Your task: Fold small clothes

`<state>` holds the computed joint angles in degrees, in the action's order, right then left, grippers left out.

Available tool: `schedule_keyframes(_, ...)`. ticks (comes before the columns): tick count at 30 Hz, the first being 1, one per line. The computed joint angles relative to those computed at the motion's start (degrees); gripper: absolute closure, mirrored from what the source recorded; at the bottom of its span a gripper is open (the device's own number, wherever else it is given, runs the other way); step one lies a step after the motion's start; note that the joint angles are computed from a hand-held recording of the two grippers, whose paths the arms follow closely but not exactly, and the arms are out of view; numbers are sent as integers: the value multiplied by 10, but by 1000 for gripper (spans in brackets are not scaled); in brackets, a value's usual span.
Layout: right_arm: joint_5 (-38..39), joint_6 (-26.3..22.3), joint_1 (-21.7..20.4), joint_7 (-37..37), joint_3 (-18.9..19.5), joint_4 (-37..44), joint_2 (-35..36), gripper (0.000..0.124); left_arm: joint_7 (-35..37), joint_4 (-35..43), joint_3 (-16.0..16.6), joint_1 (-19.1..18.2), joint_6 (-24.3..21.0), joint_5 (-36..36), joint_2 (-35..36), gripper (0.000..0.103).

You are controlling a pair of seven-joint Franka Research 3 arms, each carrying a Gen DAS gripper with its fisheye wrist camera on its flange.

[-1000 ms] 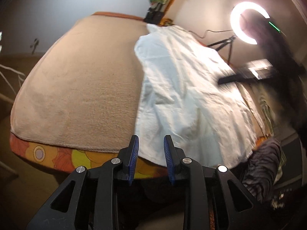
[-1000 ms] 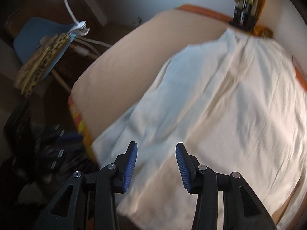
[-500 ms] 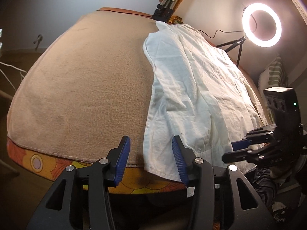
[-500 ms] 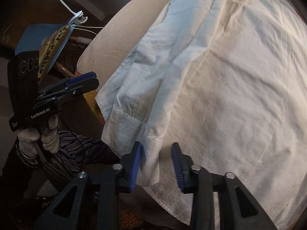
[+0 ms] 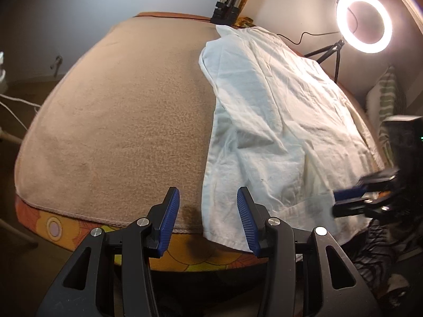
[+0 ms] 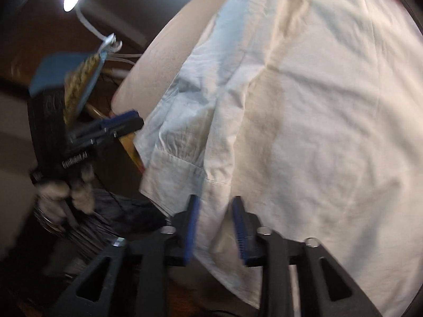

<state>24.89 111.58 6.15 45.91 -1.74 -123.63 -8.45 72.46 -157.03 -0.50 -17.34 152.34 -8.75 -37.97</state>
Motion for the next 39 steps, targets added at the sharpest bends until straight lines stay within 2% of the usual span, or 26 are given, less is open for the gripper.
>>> schedule_keyframes(1,-9,20,3,-11,5,-10,-18,86,3,2,2,-3,-1,-2,4,59)
schedule_keyframes(3,5,13,7,-31,0,3,-25,86,1,7,-4,1,-7,2,16,59)
schedule_keyframes(5,16,13,7,-40,-3,29,-18,86,-2,3,-13,3,9,8,19,60)
schedule_keyframes(7,26,10,9,-44,-3,66,-4,86,6,2,-4,-10,21,-2,24,63)
schedule_keyframes(8,31,6,9,-43,-3,85,5,85,15,-1,8,-23,34,-16,25,75)
schedule_keyframes(9,34,5,9,-39,-2,98,10,85,25,-2,21,-37,39,-31,29,101)
schedule_keyframes(10,39,6,10,-37,-1,115,19,85,30,-3,25,-42,45,-40,31,103)
schedule_keyframes(13,40,18,19,-16,12,152,40,82,39,-11,23,-50,72,-50,25,103)
schedule_keyframes(18,40,28,32,32,26,236,114,68,50,-20,28,-77,117,-54,8,102)
schedule_keyframes(20,31,37,40,57,34,274,153,66,57,-17,42,-97,126,-61,10,102)
schedule_keyframes(22,9,54,48,89,39,302,184,65,68,-14,54,-117,130,-67,13,102)
schedule_keyframes(29,-83,44,93,219,46,477,339,65,102,-4,79,-166,148,-90,20,102)
schedule_keyframes(33,-154,35,126,246,41,530,385,65,122,4,80,-182,146,-96,26,102)
schedule_keyframes(35,-203,49,147,249,32,529,390,65,132,13,84,-191,143,-105,35,102)
schedule_keyframes(37,-250,67,165,257,21,519,390,72,142,20,83,-196,141,-114,41,102)
schedule_keyframes(39,-262,58,163,261,20,526,395,100,152,27,83,-203,141,-125,45,102)
